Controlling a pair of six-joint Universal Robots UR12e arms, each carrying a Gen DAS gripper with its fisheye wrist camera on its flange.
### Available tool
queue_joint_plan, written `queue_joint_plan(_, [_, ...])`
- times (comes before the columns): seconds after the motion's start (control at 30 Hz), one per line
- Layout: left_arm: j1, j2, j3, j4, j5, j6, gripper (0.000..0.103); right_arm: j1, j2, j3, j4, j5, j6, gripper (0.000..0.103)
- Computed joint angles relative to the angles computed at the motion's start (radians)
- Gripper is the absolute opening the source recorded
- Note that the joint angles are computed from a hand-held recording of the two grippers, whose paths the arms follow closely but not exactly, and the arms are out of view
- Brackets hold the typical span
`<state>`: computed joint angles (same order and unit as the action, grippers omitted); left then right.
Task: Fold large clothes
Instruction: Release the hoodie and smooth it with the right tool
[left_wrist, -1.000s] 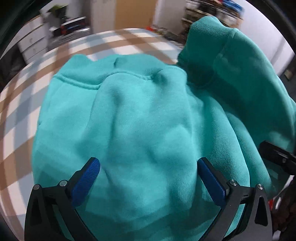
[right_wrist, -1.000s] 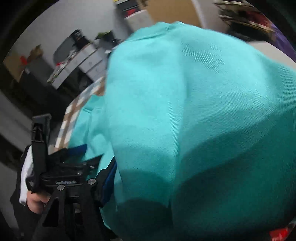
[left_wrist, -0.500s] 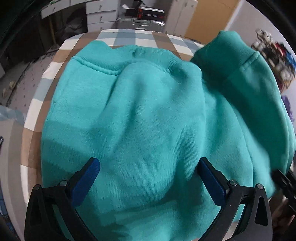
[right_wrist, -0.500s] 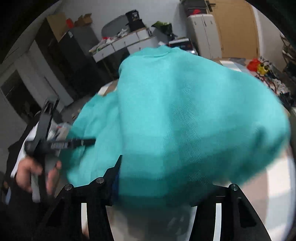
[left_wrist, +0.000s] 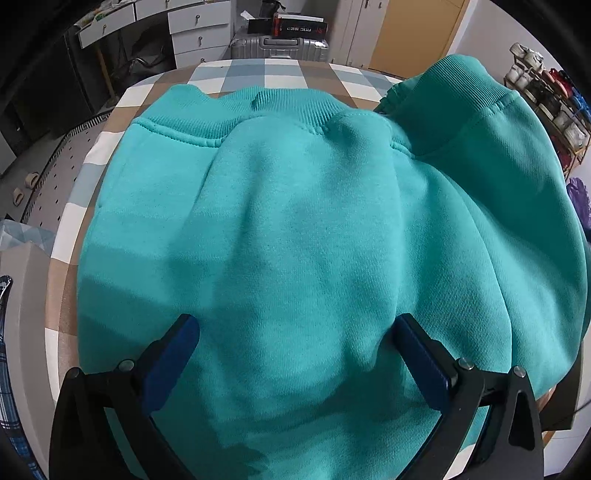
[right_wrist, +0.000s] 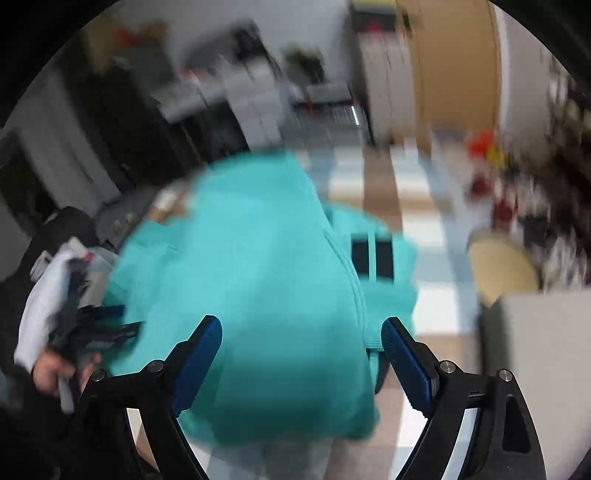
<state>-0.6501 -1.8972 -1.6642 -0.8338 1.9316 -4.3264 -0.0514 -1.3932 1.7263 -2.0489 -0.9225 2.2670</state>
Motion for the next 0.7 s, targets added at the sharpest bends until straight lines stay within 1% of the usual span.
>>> queue_joint_plan(0.03, [-0.001,0.000,-0.001,0.002,0.001,0.000,0.102,0.020,0.029,-0.042,0.068,-0.025,0.034,0.058])
queue_joint_plan(0.07, [-0.001,-0.001,-0.002,0.004,0.003,0.002,0.102,0.027,0.043,-0.062,0.107,-0.042,0.064,0.054])
queue_joint_plan(0.1, [-0.001,-0.001,-0.002,0.004,0.006,0.003,0.102,0.023,0.040,-0.062,0.110,-0.025,0.066,0.034])
queue_joint_plan(0.13, [-0.002,-0.001,-0.002,0.002,0.009,0.004,0.102,0.006,0.020,-0.047,0.104,0.032,0.026,0.015])
queue_joint_plan(0.17, [-0.003,-0.001,-0.001,-0.001,0.010,0.006,0.102,-0.020,-0.007,-0.029,0.115,0.107,-0.034,0.014])
queue_joint_plan(0.23, [-0.002,0.000,-0.002,0.000,0.009,0.010,0.102,-0.078,-0.061,0.024,0.124,0.214,-0.097,0.011])
queue_joint_plan(0.27, [-0.002,0.000,-0.003,0.002,0.006,0.011,0.102,-0.092,-0.078,0.043,0.112,0.230,-0.104,0.011])
queue_joint_plan(0.3, [-0.001,0.002,-0.004,0.003,0.004,0.012,0.102,-0.120,-0.109,0.088,0.062,0.233,-0.103,0.011])
queue_joint_plan(0.37, [-0.001,0.004,-0.008,0.019,-0.003,0.021,0.102,-0.164,-0.141,0.155,0.002,0.227,-0.094,0.011])
queue_joint_plan(0.4, [0.000,0.005,-0.011,0.026,-0.008,0.026,0.102,-0.180,-0.151,0.200,-0.064,0.180,-0.058,0.011])
queue_joint_plan(0.43, [0.000,0.005,-0.010,0.025,-0.010,0.031,0.102,-0.190,-0.151,0.227,-0.095,0.140,-0.021,0.011])
queue_joint_plan(0.5, [-0.003,0.001,-0.002,0.008,-0.001,0.034,0.102,-0.208,-0.130,0.246,-0.067,0.104,0.052,0.012])
queue_joint_plan(0.53, [-0.004,0.001,-0.002,0.007,0.003,0.033,0.102,-0.215,-0.114,0.251,-0.067,0.076,0.120,0.017])
queue_joint_plan(0.57, [-0.004,0.002,-0.005,0.011,0.003,0.033,0.102,-0.231,-0.097,0.246,-0.032,0.089,0.170,0.020])
queue_joint_plan(0.6, [-0.003,0.003,-0.007,0.014,0.004,0.034,0.102,-0.248,-0.089,0.241,0.006,0.116,0.192,0.025])
queue_joint_plan(0.63, [-0.003,0.005,-0.009,0.013,0.003,0.034,0.102,-0.267,-0.087,0.239,0.037,0.150,0.223,0.025])
queue_joint_plan(0.67, [-0.002,0.006,-0.009,0.011,0.000,0.033,0.102,-0.293,-0.092,0.246,0.070,0.204,0.220,0.027])
queue_joint_plan(0.7, [-0.001,0.007,-0.009,0.009,-0.004,0.033,0.102,-0.305,-0.095,0.250,0.092,0.241,0.199,0.036])
